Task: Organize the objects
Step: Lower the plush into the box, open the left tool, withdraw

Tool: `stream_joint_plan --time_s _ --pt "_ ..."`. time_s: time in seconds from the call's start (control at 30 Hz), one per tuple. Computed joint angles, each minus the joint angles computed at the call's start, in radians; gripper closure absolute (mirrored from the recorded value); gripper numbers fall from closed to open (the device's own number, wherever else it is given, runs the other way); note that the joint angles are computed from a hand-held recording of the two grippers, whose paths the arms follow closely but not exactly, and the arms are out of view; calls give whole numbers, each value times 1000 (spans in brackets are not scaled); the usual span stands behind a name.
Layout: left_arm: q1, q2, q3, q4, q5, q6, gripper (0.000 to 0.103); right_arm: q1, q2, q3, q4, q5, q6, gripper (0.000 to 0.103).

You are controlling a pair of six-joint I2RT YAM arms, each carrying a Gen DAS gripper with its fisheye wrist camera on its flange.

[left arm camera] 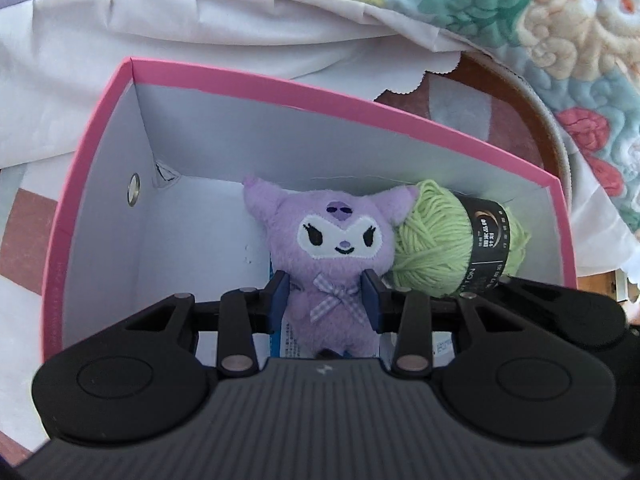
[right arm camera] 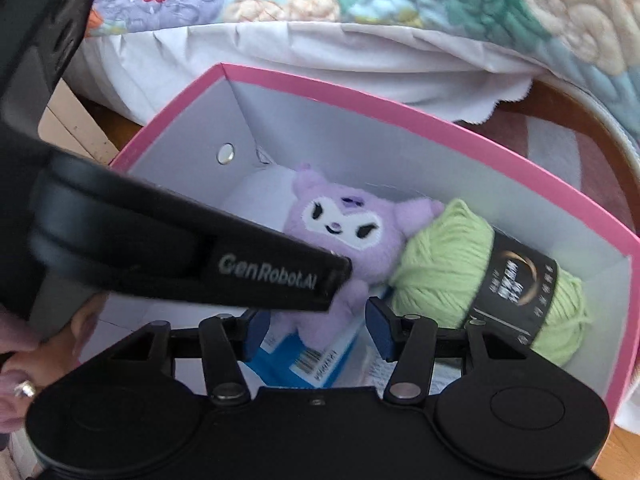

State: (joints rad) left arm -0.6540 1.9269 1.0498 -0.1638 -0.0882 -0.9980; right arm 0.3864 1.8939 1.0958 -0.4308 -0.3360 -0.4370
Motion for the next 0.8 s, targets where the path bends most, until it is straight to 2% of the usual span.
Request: stream_joint_plan --time_s 0.13,0.33,0.47,0.7,0.8 --pt "-9 -13 -14 3 -10 -12 62 -40 -65 -51 -6 -53 12 43" --pt "-57 -118 27 -201 -34 -12 60 -99 -276 -173 -31 -122 -10 42" --pt "-89 -241 14 -285 -29 -19 56 -128 -452 -248 -65 -150 -6 42" --pt "-150 -453 18 -480 -82 -18 51 -119 -677 -266 -195 -150 10 41" --pt "-196 -496 39 -552 -109 -25 50 -124 -778 -267 -273 -148 -31 41"
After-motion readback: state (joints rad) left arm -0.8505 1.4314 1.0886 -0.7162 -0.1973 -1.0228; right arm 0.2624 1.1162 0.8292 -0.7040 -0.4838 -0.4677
